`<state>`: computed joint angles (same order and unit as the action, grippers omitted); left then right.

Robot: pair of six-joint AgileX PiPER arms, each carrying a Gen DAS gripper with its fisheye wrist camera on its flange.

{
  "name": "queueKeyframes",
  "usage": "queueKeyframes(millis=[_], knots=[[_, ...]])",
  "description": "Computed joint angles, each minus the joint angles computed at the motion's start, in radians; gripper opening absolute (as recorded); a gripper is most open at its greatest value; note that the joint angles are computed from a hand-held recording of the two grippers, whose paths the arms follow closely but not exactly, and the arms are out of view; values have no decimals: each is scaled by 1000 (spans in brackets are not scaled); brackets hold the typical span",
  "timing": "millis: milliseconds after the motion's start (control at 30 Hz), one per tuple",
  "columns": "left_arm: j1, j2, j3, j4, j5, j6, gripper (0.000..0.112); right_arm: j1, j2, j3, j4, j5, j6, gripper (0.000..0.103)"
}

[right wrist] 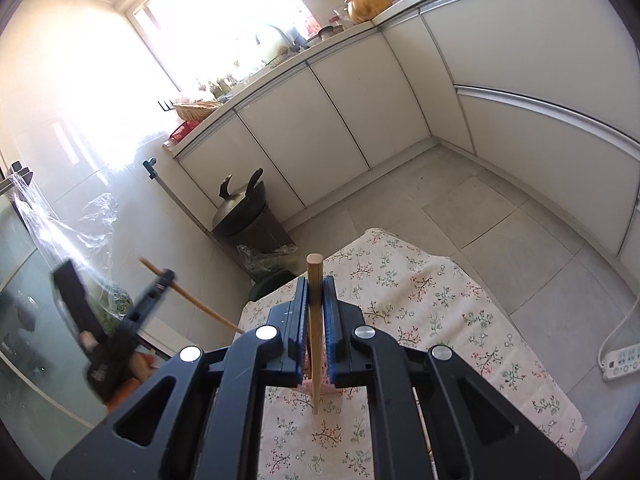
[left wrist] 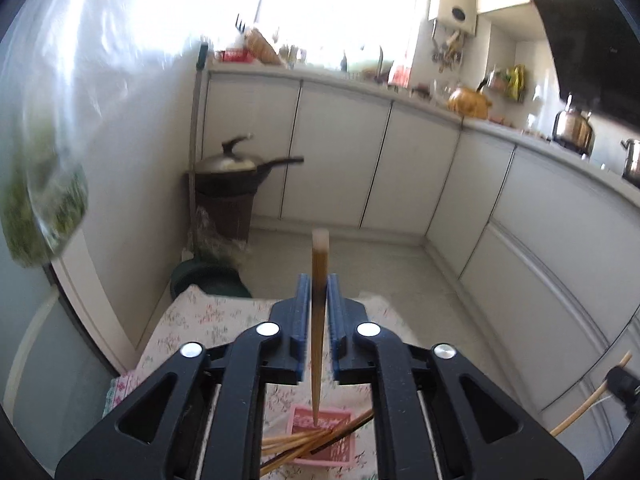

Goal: Organize utensils
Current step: 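Lower the left tool's chopstick into the basket and open the left tool, then lower the right tool's chopstick into the basket and open the right tool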

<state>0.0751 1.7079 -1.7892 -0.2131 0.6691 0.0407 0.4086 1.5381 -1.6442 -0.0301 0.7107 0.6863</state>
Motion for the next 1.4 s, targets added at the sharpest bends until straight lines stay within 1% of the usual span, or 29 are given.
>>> queueKeyframes(millis=[33,100,133,200,333,400,467,633,700,733,767,833,867,1000,1067,1167,1233,1300,1367,1400], knots=[[12,-11,33,-29,-10,8,31,1,6,-6,1,-1,3,8],[50,-49,104,-110,-40,46,31,6,27,-34,-6,3,10,8],[67,-59,112,-130,-34,51,31,14,41,-55,-21,6,20,8],[100,-67,82,-159,19,64,31,23,65,-90,-35,11,31,8],[163,-134,113,-240,28,108,43,51,138,-188,-95,26,83,8],[183,-150,114,-260,43,124,44,64,190,-261,-123,41,104,8],[198,-149,101,-279,64,137,44,81,260,-363,-153,72,118,8],[190,-133,78,-260,84,135,44,117,429,-586,-224,152,133,8],[183,-128,74,-250,94,136,44,118,516,-686,-220,210,127,12],[176,-128,76,-239,96,134,44,112,547,-711,-211,233,133,18],[163,-133,81,-219,95,132,44,107,546,-695,-205,235,142,19],[136,-150,108,-178,68,128,44,101,493,-586,-208,173,165,19],[122,-157,118,-154,56,126,44,105,457,-532,-235,145,176,19],[69,-177,144,-88,44,103,45,146,382,-463,-360,140,193,19],[40,-191,164,-42,32,79,46,175,334,-404,-439,140,216,23],[-7,-231,223,51,-7,19,57,211,263,-299,-546,134,261,29],[-32,-259,265,109,-38,-20,69,228,224,-239,-593,134,288,30],[-61,-294,314,190,-68,-80,73,250,182,-174,-647,138,328,37],[-87,-316,348,267,-83,-140,75,283,150,-115,-733,164,400,50],[-100,-329,367,310,-88,-177,77,295,133,-86,-765,175,427,52]])
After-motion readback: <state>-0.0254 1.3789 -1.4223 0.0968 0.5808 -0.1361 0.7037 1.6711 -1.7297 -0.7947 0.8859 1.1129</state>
